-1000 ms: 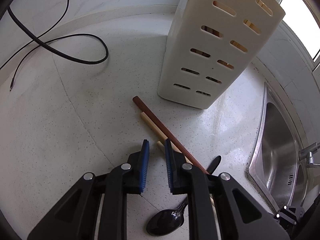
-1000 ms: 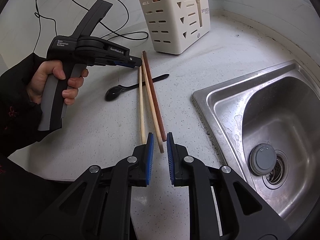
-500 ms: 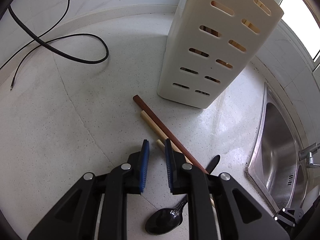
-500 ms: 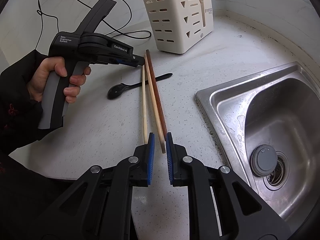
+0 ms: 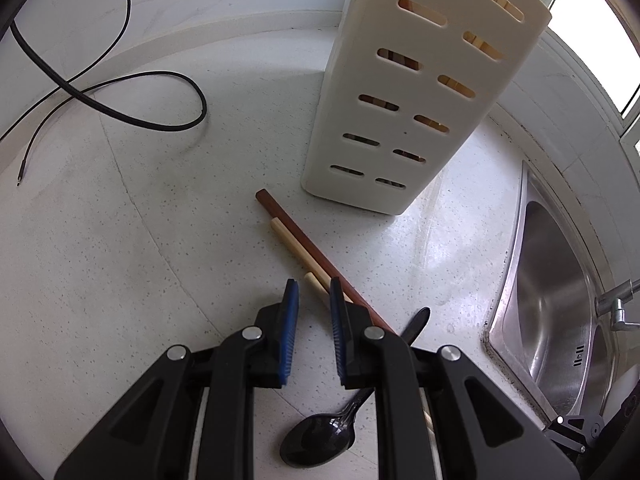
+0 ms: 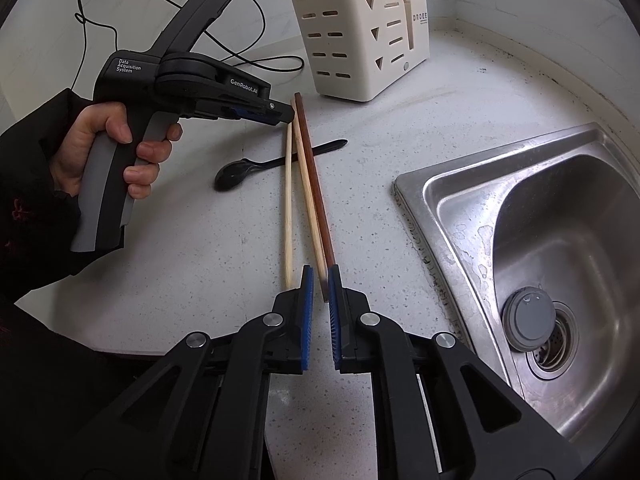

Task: Organize utensils
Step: 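Grasp a light chopstick with the left tool while the right tool grasps a dark chopstick, then lift both chopsticks and carry them above the cream holder with both tools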

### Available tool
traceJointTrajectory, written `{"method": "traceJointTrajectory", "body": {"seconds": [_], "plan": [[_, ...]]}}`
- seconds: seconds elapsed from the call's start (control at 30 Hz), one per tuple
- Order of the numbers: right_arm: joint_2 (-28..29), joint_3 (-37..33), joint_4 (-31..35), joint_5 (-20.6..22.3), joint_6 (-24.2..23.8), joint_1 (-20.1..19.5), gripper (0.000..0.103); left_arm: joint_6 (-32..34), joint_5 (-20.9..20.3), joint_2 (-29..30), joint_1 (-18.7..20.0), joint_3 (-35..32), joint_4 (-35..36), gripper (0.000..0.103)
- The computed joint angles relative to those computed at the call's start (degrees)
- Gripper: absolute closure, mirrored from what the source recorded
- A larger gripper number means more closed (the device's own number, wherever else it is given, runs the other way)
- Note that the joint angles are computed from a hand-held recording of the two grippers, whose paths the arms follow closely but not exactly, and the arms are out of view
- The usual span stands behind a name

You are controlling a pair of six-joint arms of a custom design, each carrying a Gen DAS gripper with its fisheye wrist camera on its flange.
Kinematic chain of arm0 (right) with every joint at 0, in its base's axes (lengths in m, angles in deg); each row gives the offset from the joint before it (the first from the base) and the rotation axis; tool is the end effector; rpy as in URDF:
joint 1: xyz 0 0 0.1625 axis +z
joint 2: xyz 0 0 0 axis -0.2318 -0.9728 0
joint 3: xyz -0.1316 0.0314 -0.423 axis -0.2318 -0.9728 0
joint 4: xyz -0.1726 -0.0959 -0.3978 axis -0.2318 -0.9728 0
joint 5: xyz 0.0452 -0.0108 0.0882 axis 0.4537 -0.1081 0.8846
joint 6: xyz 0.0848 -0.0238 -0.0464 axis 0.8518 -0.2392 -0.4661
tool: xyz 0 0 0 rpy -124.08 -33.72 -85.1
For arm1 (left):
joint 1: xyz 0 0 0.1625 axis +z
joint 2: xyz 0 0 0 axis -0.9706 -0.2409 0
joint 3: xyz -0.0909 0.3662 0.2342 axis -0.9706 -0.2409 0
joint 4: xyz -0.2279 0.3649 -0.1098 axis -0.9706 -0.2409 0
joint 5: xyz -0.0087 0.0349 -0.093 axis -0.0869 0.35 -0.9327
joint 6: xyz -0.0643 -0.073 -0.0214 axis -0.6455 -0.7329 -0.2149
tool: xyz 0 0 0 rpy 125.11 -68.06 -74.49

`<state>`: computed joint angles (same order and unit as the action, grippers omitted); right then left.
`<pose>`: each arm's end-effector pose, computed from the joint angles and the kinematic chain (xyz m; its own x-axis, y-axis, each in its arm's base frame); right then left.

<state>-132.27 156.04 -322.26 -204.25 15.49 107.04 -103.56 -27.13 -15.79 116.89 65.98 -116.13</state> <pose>0.1096 -0.3183 0.1577 -0.8362 0.0771 0.5430 -0.3811 0.6303 -0.6764 -0.3167 -0.5082 0.0118 -0.7406 0.5069 -0.4410 0.5885 0.8062 -0.0617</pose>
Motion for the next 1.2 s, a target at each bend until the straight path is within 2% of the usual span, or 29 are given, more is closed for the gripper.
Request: {"method": "traceJointTrajectory", "body": {"seconds": [0.57,0.77,0.93,1.2], "plan": [[1.0,-0.7,-0.2,-0.9,0.1,0.5,0.096,-2.8,4.0,1.1,-0.9,-0.9,1.8,0.087],[1.4,-0.6,-1.4,-0.9,-0.1,0.5,0.098,-2.8,4.8,1.6,-1.2,0.1,-1.3,0.094],[1.8,-0.1,-4.0,0.2,-1.1,0.5,0.098,-1.5,3.3,1.0,-0.1,0.7,-3.7,0.098],[1.8,1.1,-10.3,0.7,-1.3,2.3,0.099,1.8,0.0,-2.3,0.3,3.8,-11.8,0.099]]}}
